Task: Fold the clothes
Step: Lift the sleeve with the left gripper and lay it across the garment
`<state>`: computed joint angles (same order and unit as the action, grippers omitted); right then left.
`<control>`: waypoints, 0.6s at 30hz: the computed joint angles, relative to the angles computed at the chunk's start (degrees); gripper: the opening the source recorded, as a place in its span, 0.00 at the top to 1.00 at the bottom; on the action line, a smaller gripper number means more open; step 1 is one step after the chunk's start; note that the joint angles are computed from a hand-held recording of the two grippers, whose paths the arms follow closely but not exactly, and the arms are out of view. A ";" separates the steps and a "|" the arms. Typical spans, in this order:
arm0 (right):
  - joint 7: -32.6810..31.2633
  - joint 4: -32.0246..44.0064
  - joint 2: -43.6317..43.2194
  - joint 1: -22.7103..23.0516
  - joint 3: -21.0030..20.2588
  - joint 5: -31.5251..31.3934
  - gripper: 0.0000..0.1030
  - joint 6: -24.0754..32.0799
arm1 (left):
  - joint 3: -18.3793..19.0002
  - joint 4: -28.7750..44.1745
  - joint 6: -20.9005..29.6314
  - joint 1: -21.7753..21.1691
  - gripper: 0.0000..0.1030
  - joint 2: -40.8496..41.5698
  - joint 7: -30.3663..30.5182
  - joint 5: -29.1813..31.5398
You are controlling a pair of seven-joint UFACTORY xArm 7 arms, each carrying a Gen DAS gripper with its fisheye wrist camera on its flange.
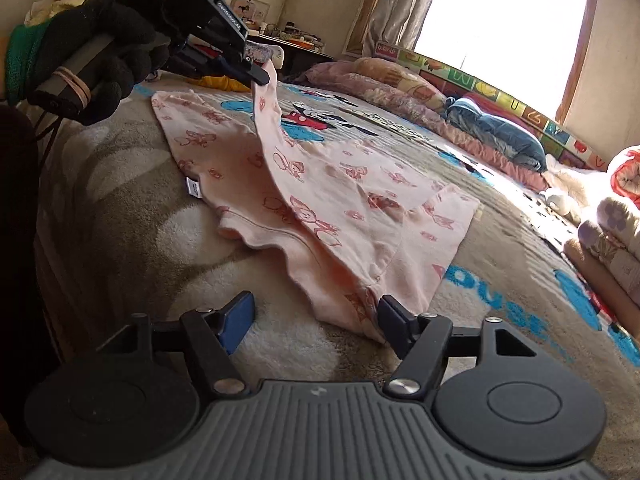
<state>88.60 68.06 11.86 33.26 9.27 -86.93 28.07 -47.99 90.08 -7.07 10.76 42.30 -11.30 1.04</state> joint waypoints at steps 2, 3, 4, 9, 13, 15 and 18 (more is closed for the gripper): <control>-4.34 -0.13 -0.66 -0.65 0.14 4.37 0.36 -1.26 | -0.84 -0.15 -0.46 0.19 0.96 -0.17 0.39 0.61; -3.91 -0.58 -1.42 -0.22 0.08 3.64 0.36 -0.56 | -0.33 0.01 -0.93 -0.53 0.96 -0.55 0.36 0.81; -1.96 -0.90 -2.01 -0.11 -0.03 2.17 0.36 -0.41 | 0.44 0.51 -1.25 -1.51 0.96 -0.69 0.17 1.03; 7.19 0.63 -0.88 -1.04 0.05 -7.27 0.32 -0.73 | -0.51 4.17 -2.18 -3.86 0.96 1.53 -0.82 3.47; 8.94 2.35 1.37 -2.68 -0.20 -6.83 0.34 -5.06 | -0.27 12.80 0.54 -8.89 0.96 5.77 -0.15 4.17; 10.46 2.29 1.44 -3.03 -0.52 -6.63 0.34 -6.29 | -1.23 19.14 3.27 -11.67 0.96 9.25 1.94 3.62; 16.11 1.54 0.57 -3.64 -0.80 -9.43 0.34 -8.20 | -0.97 28.92 7.89 -16.47 0.96 13.75 4.58 2.13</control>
<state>104.71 69.60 12.43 29.62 8.47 -96.37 19.87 -48.96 119.00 0.82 -5.71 56.05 -6.72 3.17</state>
